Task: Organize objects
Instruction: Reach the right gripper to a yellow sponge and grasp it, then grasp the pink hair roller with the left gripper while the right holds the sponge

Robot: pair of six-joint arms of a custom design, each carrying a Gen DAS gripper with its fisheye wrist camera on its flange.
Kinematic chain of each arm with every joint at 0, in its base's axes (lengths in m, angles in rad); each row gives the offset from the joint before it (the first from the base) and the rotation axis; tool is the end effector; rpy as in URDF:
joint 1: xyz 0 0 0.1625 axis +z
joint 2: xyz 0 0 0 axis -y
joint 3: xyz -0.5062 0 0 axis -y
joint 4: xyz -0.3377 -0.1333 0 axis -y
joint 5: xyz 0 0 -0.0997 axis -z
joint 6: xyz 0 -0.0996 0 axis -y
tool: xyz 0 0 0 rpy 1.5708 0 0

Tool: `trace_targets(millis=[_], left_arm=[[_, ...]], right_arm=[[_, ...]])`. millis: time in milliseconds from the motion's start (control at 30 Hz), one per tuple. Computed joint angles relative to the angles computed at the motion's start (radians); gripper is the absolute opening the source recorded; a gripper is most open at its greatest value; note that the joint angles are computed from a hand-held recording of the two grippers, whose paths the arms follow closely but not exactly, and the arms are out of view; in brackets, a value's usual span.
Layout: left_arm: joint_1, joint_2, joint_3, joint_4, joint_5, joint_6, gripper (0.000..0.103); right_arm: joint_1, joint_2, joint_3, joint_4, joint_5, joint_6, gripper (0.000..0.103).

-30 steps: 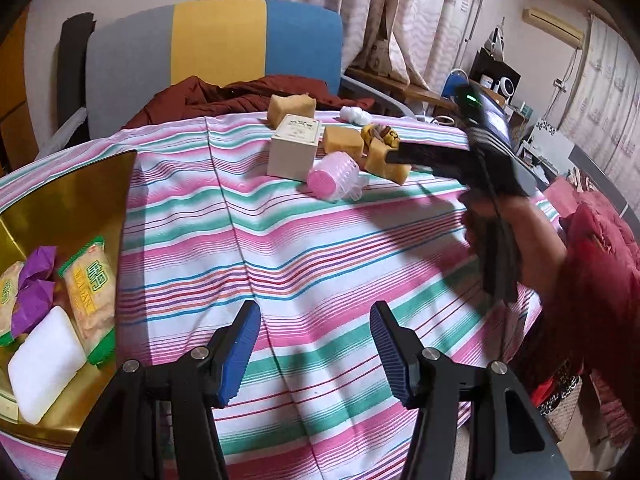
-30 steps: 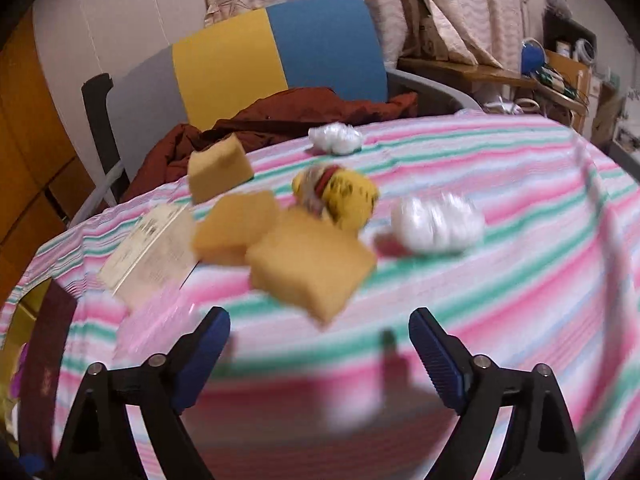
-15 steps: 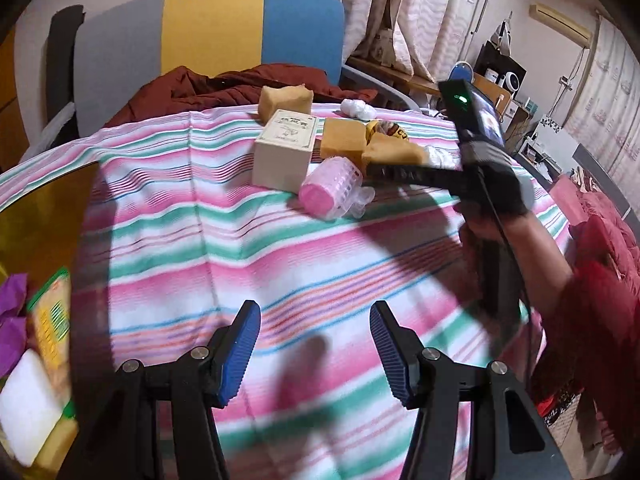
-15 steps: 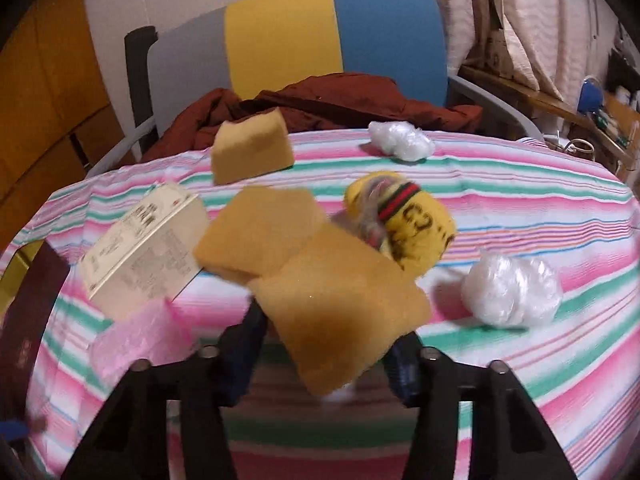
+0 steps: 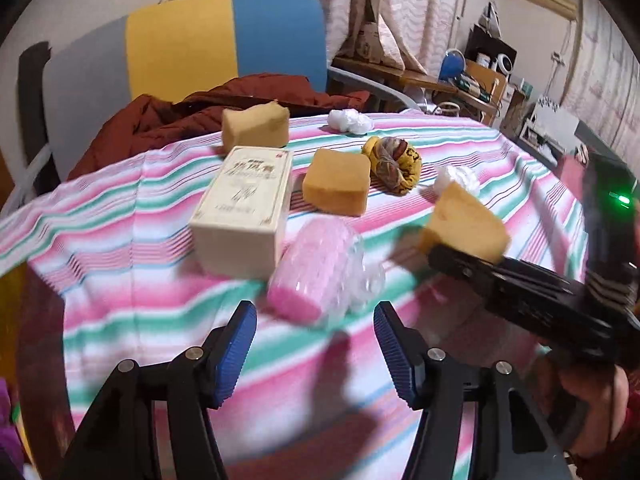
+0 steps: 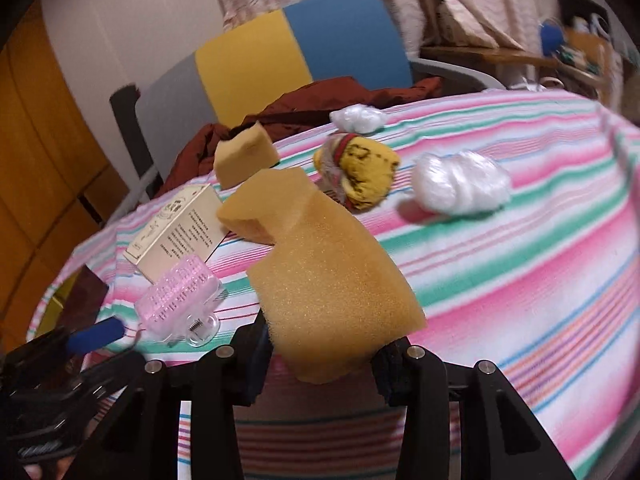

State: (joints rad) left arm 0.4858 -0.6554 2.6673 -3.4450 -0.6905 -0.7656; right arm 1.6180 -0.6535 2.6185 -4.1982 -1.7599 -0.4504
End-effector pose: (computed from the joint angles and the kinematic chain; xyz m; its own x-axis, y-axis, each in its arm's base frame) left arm -0.2089 -0.3479 0.0891 -0.7539 0.1212 -0.6457 0.4903 0.7580 -0.4302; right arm 0.1338 -0.4051 0.1426 -0.8720 -0.2806 0.4012 -0.4630 0.7392 -0.4892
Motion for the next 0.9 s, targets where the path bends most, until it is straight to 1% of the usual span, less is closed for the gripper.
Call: trace_targets(millis=[33,133,233,267,333,400,433,567,700,800,900], left_arm=[[0.014,0.004,-0.012,-0.003,0.001,0.024,0.062],[0.044,0.020,-0.034,-0.037,-0.007,0.091,0.066],[0.067,0.048,-0.055,-0.065,-0.022,0.165,0.066],[0.069,0.065,-0.058,-0.082,-0.019,0.187,0.066],[0.062,0.093,-0.061,-0.100,0.012,0.200,0.066],[0.064,0.114,-0.061,-0.159,0.006,0.232,0.064],[0.064,0.117,-0.064,-0.160,0.009,0.237,0.058],[0.066,0.125,-0.057,-0.197,0.009,0.254,0.058],[0.055,0.132,-0.046,-0.201,0.030,0.234,0.058],[0.030,0.147,-0.021,-0.221,0.034,0.220,0.058],[-0.014,0.175,0.015,-0.256,0.042,0.201,0.058]], right_arm=[[-0.008,0.004,0.008,-0.021,0.010,0.008,0.043],[-0.019,0.000,0.007,-0.018,0.028,0.017,0.043],[-0.024,0.000,0.003,-0.017,0.037,0.015,0.043],[-0.025,0.001,0.003,-0.019,0.040,0.014,0.043],[-0.028,0.002,0.004,-0.021,0.045,0.014,0.043],[-0.034,0.003,0.007,-0.026,0.055,0.014,0.043],[-0.035,0.004,0.008,-0.029,0.057,0.014,0.043],[-0.041,0.008,0.012,-0.040,0.068,0.014,0.043],[-0.041,0.010,0.012,-0.043,0.069,0.013,0.043],[-0.041,0.010,0.012,-0.043,0.068,0.013,0.043],[-0.040,0.010,0.012,-0.044,0.066,0.011,0.043]])
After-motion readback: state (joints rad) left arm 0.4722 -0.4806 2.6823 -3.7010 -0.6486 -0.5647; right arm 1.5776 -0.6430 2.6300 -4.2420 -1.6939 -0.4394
